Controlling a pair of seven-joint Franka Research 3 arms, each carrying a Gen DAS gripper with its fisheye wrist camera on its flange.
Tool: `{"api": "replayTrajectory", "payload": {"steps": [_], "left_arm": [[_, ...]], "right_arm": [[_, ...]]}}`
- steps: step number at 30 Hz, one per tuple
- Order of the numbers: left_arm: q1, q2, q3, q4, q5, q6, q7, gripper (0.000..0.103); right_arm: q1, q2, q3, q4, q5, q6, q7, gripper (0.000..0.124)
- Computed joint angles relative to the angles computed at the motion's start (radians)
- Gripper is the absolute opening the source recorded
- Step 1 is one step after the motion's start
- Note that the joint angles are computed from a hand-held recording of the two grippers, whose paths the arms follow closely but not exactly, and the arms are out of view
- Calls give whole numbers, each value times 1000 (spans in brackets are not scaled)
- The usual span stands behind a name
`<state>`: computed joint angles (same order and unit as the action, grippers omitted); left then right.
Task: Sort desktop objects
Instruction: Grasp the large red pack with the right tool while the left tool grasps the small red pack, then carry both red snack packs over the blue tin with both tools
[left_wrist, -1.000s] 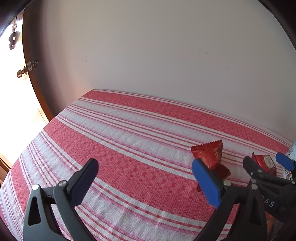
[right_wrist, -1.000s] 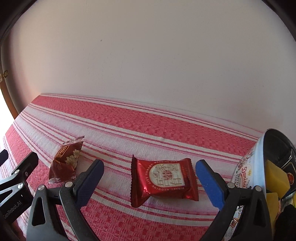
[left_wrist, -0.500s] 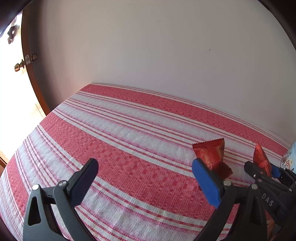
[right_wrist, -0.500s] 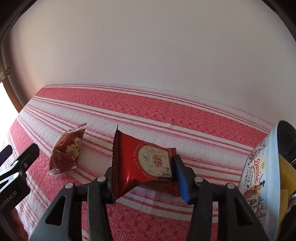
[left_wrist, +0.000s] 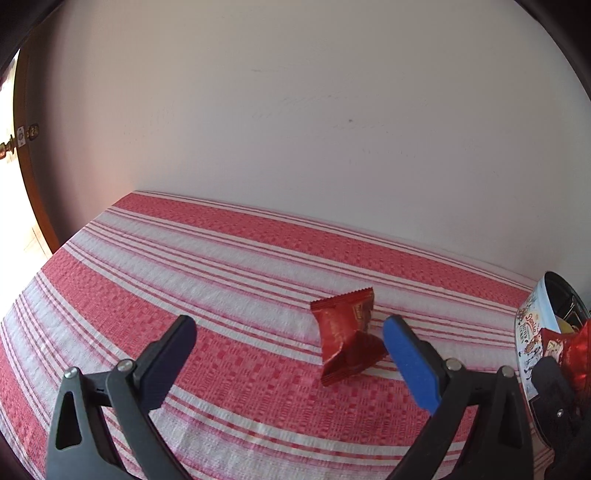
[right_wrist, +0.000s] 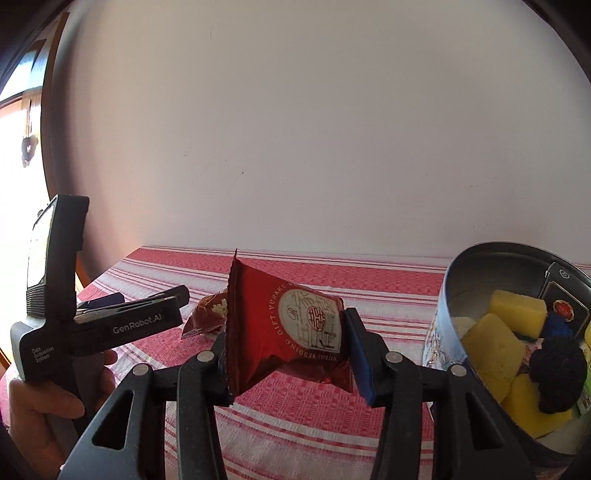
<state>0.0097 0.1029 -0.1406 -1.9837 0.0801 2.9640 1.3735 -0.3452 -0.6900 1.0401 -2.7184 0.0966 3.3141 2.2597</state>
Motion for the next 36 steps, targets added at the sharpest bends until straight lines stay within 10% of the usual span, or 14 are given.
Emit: {"api": "replayTrajectory", "payload": {"steps": [6, 10, 14, 21, 25, 36], "left_arm": [[-71, 117, 26, 180, 181, -167, -119, 91], [-34, 199, -29, 298, 56, -324, -14, 75], [-25, 184, -32, 277, 19, -295, 2, 43], [11, 100, -49, 142, -122, -98, 58, 40], [-84, 47, 74, 65, 165, 27, -207, 40], [-61, -30, 88, -38, 412, 126, -444, 40]], "right_arm": [[60, -26, -59, -41, 15, -12, 21, 50], [96, -17, -101, -56, 16, -14, 19, 50], [114, -18, -121, -61, 15, -14, 10, 50], [67, -180, -41, -92, 27, -11, 40, 50], [22, -339, 28, -107, 3, -33, 82, 50], [114, -406, -50, -163, -72, -80, 122, 50]]}}
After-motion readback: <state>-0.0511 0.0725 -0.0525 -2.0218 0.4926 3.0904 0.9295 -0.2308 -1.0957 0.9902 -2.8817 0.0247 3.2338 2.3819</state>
